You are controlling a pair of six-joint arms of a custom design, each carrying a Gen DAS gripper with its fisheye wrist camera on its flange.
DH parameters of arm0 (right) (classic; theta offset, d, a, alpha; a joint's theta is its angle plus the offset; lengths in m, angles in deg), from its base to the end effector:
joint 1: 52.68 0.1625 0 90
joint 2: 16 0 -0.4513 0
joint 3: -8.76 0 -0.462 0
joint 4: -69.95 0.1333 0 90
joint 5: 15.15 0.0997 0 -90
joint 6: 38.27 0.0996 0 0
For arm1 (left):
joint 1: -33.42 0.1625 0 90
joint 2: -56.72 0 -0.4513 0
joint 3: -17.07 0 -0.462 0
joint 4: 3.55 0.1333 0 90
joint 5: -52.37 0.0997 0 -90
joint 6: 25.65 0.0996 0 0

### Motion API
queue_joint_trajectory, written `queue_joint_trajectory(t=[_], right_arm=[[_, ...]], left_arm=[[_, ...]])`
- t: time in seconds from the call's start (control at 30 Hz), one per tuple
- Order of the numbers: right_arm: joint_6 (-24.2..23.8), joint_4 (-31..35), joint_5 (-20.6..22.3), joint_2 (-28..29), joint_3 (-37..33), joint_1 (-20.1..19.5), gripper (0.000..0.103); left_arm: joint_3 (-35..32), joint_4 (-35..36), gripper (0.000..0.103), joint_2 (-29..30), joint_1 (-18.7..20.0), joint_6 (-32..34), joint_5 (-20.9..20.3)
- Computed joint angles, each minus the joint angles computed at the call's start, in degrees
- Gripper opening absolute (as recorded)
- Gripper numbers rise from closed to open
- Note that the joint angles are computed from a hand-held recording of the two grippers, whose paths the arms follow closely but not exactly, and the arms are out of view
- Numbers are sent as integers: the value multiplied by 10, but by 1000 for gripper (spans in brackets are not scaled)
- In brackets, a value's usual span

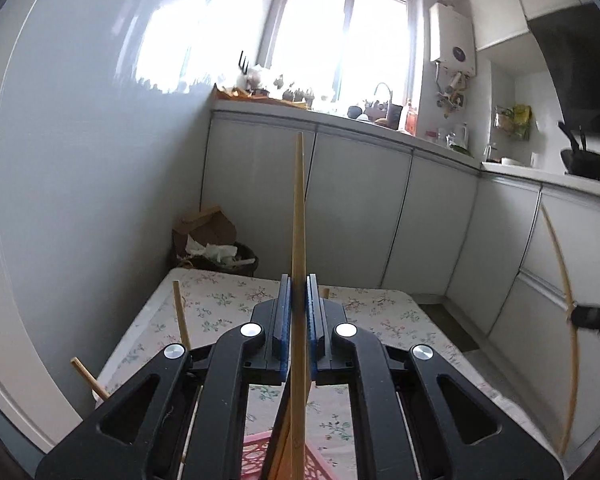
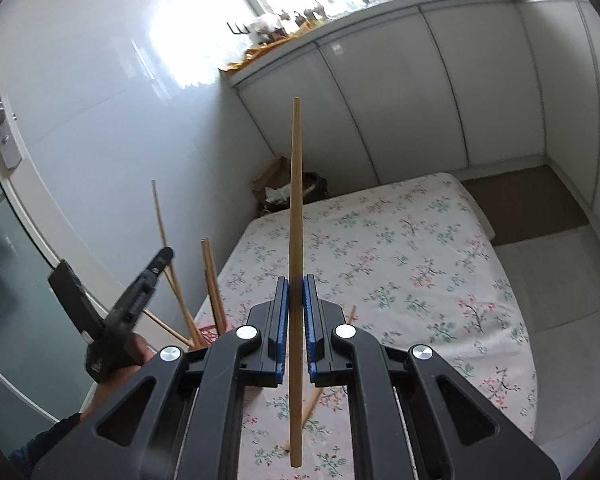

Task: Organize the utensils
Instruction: 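Carry the wooden chopstick over the pink holder and release it with the left gripper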

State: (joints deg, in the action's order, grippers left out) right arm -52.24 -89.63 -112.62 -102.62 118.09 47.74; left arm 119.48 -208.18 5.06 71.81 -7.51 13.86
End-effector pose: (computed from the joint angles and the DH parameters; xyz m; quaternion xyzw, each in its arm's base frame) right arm 0.2256 -0.5615 0.4399 0.1681 -0.9004 0.3948 0.0720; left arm -0.3954 -0.5828 0.2209 0.2485 0.7585 -0.5625 0.2158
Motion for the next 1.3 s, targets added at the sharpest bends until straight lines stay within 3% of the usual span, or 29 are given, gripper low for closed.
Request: queue_joint_trajectory(t=[0.1,0.33,0.5,0.7,0.83,0.97,1.1,1.2,1.3], right_arm=[[-4,-2,8,0,2,2,8],[-7,-6,30,-6,6,-1,8],[-8,-7,33,-8,10,-2,8],[-14,-9,42,-11,11,-3,8],[-16,-9,37,-7,10,-1,8],[-22,-8,28,-1,11,4,8],[-19,-4,20,10,10,9,8],[-18,-3,15,16,10,15,8],[-19,-5,16,17,9,18,8]], left_arm=[[2,-39,6,11,-1,50,16],[15,-78,6,16,2,90,37],[31,-66,7,7,2,77,46],[55,3,7,-16,-5,37,60],[68,158,8,-55,-6,-63,80],[71,261,15,-94,-14,-154,94],[69,348,15,-123,-12,-226,60],[33,446,27,-126,-3,-283,45],[-11,514,27,-115,9,-330,30]])
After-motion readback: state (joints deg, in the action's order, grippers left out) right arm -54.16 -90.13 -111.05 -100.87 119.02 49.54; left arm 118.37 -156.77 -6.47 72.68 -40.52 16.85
